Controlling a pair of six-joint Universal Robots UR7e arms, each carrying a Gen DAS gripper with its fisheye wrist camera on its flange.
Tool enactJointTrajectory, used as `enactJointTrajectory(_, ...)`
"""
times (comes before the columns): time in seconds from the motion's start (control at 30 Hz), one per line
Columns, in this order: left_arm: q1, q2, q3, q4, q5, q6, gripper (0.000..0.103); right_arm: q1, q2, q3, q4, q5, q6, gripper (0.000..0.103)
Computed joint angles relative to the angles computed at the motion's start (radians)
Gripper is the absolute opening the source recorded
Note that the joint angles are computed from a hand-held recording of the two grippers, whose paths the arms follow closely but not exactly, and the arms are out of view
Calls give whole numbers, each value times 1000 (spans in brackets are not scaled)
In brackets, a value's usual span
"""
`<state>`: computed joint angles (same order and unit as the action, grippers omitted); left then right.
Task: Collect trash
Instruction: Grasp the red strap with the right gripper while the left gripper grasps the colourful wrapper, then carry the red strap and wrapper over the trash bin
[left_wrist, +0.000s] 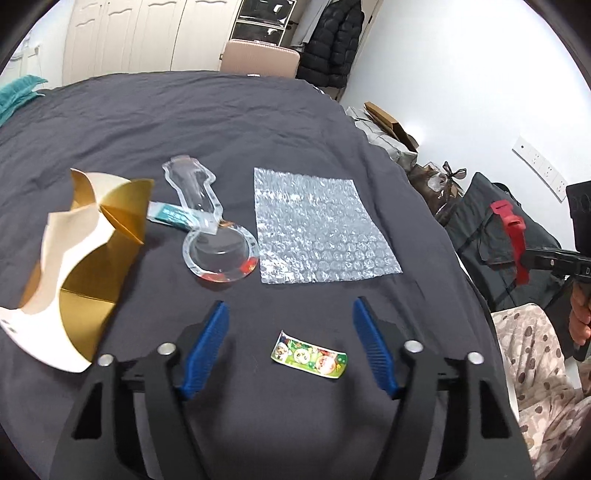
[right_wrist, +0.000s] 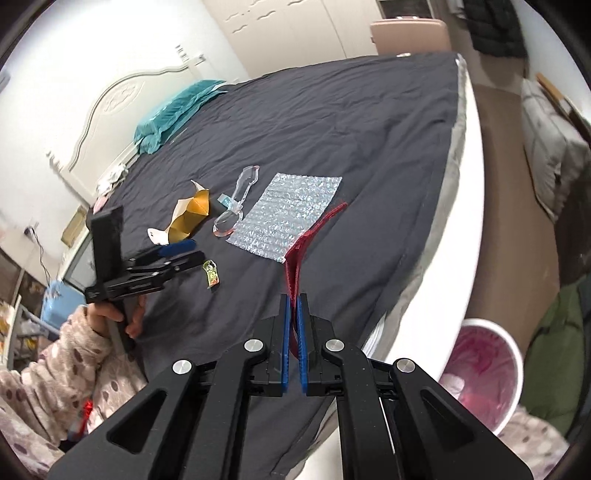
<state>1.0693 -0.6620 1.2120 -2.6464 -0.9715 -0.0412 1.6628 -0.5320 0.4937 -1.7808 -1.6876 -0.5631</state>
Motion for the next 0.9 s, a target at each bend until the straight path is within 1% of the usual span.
enactJointTrajectory(0.03,1,4,-3,4,-3,6,63,1,1,1,-4,-12,-3,3)
enactJointTrajectory(0.07,1,6,-3,8,-8,12,58,1,2,-1,-4,-13,-3,3)
enactJointTrajectory(0.1,1,8,-5,16,-11,15,51,0,4,-7,2,-9,1,3)
enactJointTrajectory(0.17,2,13,-15,44,-16,17,44,-1,10,-21,6,-5,7,3)
enactJointTrajectory(0.27,5,9,-11,75,-18,7,38,1,11,-22,5,-6,3,3)
enactJointTrajectory(0.33,9,5,-7,91,-31,-17,31,2,7,-15,4,4,2,3)
enactJointTrajectory(0.37,12,3,-7,100,-37,-33,25,3,5,-11,0,4,-1,3)
enactJointTrajectory(0.4,14,0,-2,101,-43,-42,17,4,1,-4,-6,3,-4,3)
enactJointTrajectory(0.43,16,-3,1,105,-52,-54,13,5,1,-3,-7,4,-5,3)
enactJointTrajectory(0.5,14,-8,9,104,-49,-68,2,5,-1,1,-6,5,-5,3)
enactJointTrajectory(0.63,-4,-26,31,87,-43,-72,0,7,-4,5,-3,14,-6,3)
enactJointTrajectory(0.77,-33,-52,61,82,-8,-75,0,10,-23,38,-16,33,-25,3)
enactJointTrajectory(0.9,-67,-82,95,73,35,-72,0,13,-59,97,-44,52,-39,3)
